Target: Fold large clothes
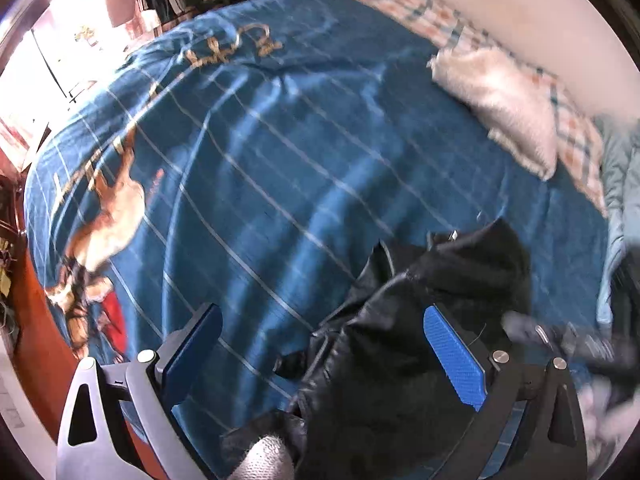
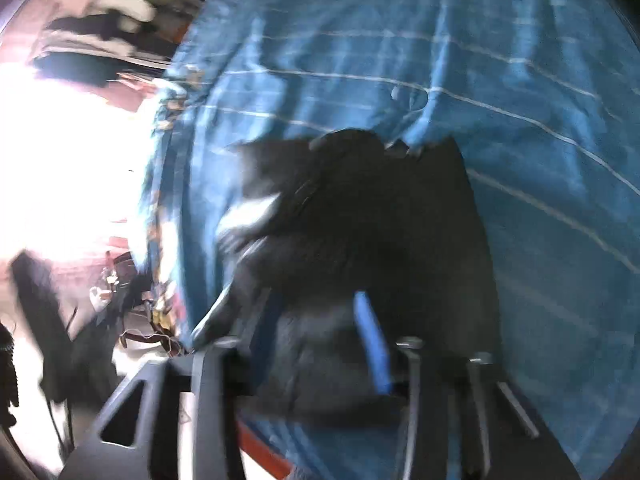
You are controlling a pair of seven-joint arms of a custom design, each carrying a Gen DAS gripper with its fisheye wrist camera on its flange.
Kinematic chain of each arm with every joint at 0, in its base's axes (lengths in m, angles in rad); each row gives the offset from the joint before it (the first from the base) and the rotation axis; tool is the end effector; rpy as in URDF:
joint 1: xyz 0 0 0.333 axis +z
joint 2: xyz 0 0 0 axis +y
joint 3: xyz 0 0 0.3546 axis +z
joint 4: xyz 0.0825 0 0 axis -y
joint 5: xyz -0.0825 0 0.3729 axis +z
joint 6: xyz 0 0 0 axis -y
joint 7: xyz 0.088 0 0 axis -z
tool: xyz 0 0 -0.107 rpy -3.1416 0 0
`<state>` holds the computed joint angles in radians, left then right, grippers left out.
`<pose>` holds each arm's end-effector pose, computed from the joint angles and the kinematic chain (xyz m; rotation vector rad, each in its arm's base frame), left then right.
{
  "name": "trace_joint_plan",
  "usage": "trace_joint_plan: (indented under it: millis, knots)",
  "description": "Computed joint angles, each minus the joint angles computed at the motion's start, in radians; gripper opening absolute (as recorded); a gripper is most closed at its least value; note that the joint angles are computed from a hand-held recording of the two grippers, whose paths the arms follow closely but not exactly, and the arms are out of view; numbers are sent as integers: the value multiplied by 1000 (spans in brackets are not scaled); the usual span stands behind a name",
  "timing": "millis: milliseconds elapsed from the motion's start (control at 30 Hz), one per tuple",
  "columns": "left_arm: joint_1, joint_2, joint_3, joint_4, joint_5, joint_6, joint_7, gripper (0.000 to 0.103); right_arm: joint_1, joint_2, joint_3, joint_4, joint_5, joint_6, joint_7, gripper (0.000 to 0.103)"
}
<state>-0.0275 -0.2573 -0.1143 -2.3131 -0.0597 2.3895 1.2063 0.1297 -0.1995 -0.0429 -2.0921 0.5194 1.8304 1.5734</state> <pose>0.4710 -0.0716 0.5229 -2.3424 1.8038 -0.4413 0.4699 0.0797 0.5553 -1.9030 2.0350 0.5908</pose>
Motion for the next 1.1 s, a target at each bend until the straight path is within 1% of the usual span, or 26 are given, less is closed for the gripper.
trace_joint_plan:
  millis: [33, 67, 133, 167, 233, 267, 300, 367, 433, 500, 533, 567, 600, 633, 667, 700, 733, 767, 800, 867, 900, 933, 967, 1033, 1067, 1100]
  knots:
    - [-6, 10, 1, -3, -17, 4, 1, 103, 11, 51, 14, 20, -24, -2, -12, 30]
    - [-8, 15, 0, -5, -25, 4, -3, 103, 25, 90, 33, 14, -30, 24, -3, 29]
    - [-10, 22, -6, -9, -24, 4, -14, 103, 39, 159, 49, 38, -17, 47, 20, 22]
    - [-10, 23, -11, -12, -12, 4, -22, 103, 41, 176, 53, 60, -28, 35, 43, 22]
    - [-6, 28, -25, -9, 31, -17, -53, 103, 34, 174, 47, 92, -41, -25, 41, 22]
    - [-9, 27, -26, -10, 35, -22, -60, 103, 23, 148, 36, 108, -19, -79, 46, 24]
    - [-9, 27, -27, -10, 39, -29, -71, 103, 8, 137, 20, 115, 18, -109, 39, 26]
    - [-8, 25, -28, -13, 49, -36, -95, 103, -22, 95, -9, 113, 83, -132, 32, 26]
    - [-1, 29, -39, -15, 95, -39, -134, 103, -37, 73, -20, 109, 118, -109, 15, 26]
    - [4, 44, -51, -14, 160, -38, -170, 103, -34, 99, -15, 107, 167, -65, -7, 26]
    - [7, 54, -58, -12, 197, -32, -192, 103, -23, 124, 5, 104, 146, -14, -9, 26]
    - [10, 65, -64, -10, 239, -25, -219, 103, -5, 161, 32, 107, 75, 29, 9, 26]
    - [10, 79, -67, -4, 271, -22, -239, 103, 9, 187, 46, 93, 54, 60, 13, 24]
    - [10, 97, -71, 7, 305, -19, -259, 103, 16, 202, 52, 75, 63, 99, 15, 20]
    - [6, 110, -69, 17, 322, -24, -267, 103, 17, 214, 52, 92, 62, 101, 26, 20]
    - [1, 122, -66, 30, 332, -28, -269, 103, 12, 227, 47, 123, 61, 58, 38, 21]
    - [-5, 125, -60, 36, 327, -19, -261, 103, -2, 238, 36, 156, 94, 2, 29, 23]
    - [-10, 124, -56, 40, 324, -17, -256, 103, -25, 230, 20, 169, 144, -46, -5, 24]
    - [-15, 118, -54, 43, 319, -18, -251, 103, -42, 217, 9, 169, 177, -72, -33, 24]
    - [-24, 101, -54, 36, 307, -19, -241, 103, -93, 139, -34, 127, 231, -101, -97, 40]
    - [-29, 90, -58, 27, 308, -30, -241, 103, -112, 110, -51, 109, 218, -109, -112, 60]
    - [-36, 73, -61, 3, 303, -44, -235, 103, -127, 87, -65, 92, 201, -118, -123, 75]
    - [-40, 67, -65, -12, 305, -56, -237, 103, -144, 68, -81, 69, 183, -133, -146, 76]
    - [-49, 53, -78, -65, 317, -106, -245, 103, -178, 59, -116, 20, 151, -193, -199, 76]
    - [-52, 44, -79, -90, 316, -102, -255, 103, -184, 63, -116, -4, 159, -199, -209, 76]
    - [-52, 18, -74, -135, 305, -73, -273, 103, -196, 76, -129, -28, 175, -228, -242, 76]
